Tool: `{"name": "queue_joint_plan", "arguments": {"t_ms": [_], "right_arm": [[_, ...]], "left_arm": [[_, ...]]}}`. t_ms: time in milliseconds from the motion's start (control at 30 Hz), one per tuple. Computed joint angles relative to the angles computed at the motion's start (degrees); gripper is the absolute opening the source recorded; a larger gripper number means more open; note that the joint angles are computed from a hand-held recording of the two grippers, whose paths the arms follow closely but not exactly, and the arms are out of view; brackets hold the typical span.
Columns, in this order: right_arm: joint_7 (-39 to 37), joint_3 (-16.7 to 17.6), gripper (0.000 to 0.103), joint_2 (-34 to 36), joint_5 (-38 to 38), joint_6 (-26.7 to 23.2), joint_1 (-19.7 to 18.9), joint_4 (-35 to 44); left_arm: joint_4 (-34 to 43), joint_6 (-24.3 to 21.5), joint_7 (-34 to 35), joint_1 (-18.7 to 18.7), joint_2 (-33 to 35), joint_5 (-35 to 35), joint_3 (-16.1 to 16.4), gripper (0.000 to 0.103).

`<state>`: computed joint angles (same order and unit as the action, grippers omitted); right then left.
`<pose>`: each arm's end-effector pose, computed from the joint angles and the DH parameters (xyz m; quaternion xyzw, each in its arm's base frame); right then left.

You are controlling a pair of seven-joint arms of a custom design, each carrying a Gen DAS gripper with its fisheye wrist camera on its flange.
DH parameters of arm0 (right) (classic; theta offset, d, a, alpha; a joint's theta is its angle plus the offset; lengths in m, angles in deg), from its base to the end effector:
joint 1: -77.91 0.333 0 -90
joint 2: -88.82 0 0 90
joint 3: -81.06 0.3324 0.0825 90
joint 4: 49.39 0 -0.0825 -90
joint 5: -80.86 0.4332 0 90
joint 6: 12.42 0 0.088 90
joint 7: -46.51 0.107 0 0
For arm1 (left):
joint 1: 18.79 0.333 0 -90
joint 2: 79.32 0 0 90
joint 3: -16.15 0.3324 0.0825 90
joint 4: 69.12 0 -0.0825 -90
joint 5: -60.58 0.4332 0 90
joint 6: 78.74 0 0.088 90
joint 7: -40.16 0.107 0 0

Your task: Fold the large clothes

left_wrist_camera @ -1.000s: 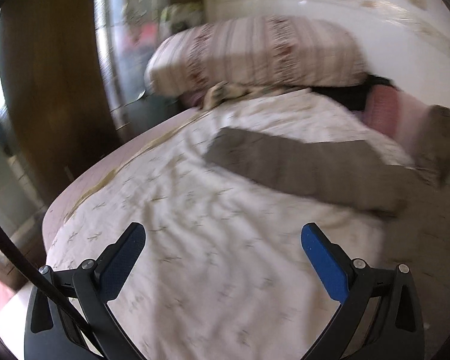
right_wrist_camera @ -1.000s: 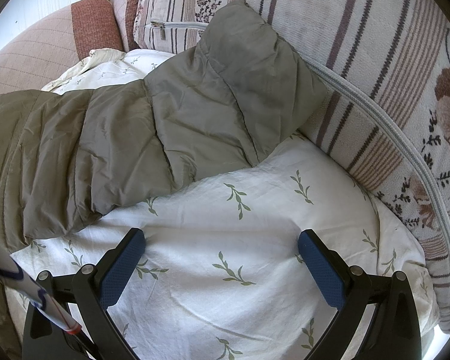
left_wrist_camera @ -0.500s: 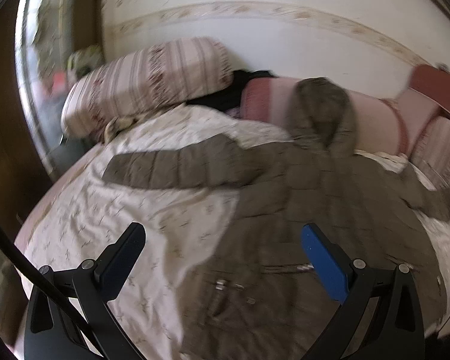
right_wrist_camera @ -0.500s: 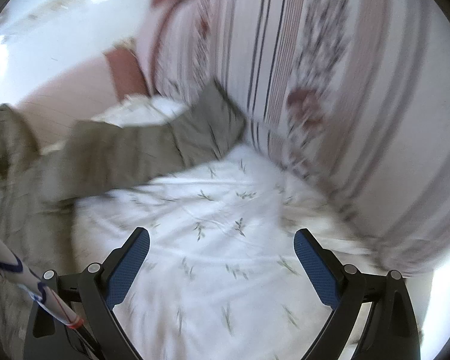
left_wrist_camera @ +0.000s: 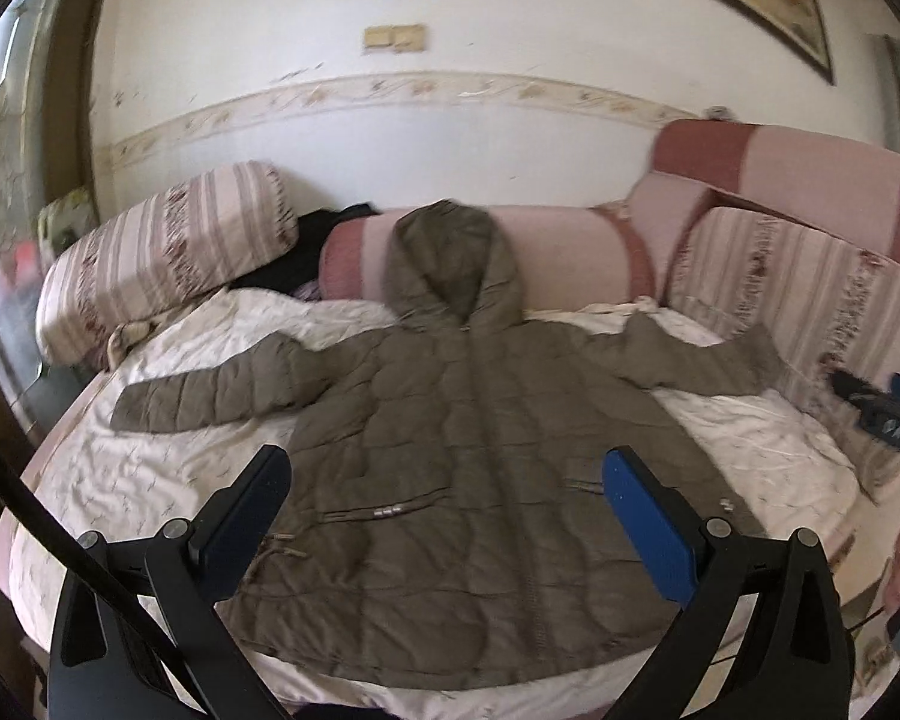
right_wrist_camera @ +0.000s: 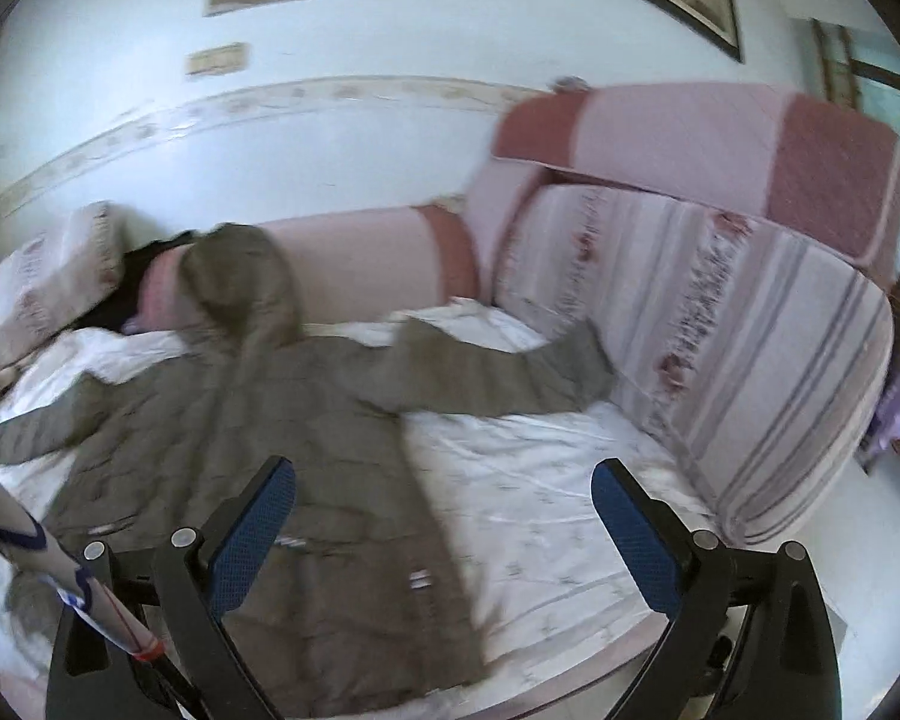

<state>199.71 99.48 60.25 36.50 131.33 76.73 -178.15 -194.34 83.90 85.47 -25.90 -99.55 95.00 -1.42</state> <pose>0.4676 0.1798 0.6348 -0.5124 0.7000 -0.4129 0.2773 0.4719 -0.2738 0.6364 -0.5524 0.6584 -0.3869 0.3342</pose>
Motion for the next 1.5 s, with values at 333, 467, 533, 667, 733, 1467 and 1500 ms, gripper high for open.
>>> {"name": "queue_joint_plan", "arguments": {"t_ms": [333, 467, 533, 667, 733, 1467, 1500], "right_arm": [[-3.5, 2.8, 0.101, -1.4, 2.3, 1.8, 3.5, -0.9], [-3.1, 3.5, 0.101, -2.3, 2.5, 1.3, 3.3, -1.5], [-3.4, 3.6, 0.101, -2.4, 2.8, 0.7, 3.3, -1.5], [-2.9, 4.0, 0.101, -3.6, 3.0, 0.6, 3.3, -2.3], [-2.9, 4.4, 0.101, -4.1, 3.0, 0.4, 3.3, -2.5], [-5.0, 6.3, 0.102, -8.2, 5.7, 4.0, 1.5, -4.2], [-5.2, 6.4, 0.102, -8.4, 5.8, 4.3, 1.2, -4.3]], "left_arm": [[-1.3, -0.2, -1.2, -0.8, -2.8, 1.3, -2.1, 0.103], [-2.0, -0.7, -1.5, -1.2, -3.8, 0.7, -1.9, 0.103], [-2.4, -0.9, -0.9, -1.8, -4.2, -0.4, -1.2, 0.103], [-3.0, -1.1, 0.3, -2.6, -5.1, -2.4, -0.2, 0.103], [-3.2, -1.2, 0.2, -2.2, -5.5, -2.7, -0.4, 0.103], [-4.2, -2.8, -3.3, 1.5, -11.3, 1.0, -4.3, 0.103], [-3.9, -3.2, -3.5, 1.7, -11.2, 1.3, -4.5, 0.103]]}}
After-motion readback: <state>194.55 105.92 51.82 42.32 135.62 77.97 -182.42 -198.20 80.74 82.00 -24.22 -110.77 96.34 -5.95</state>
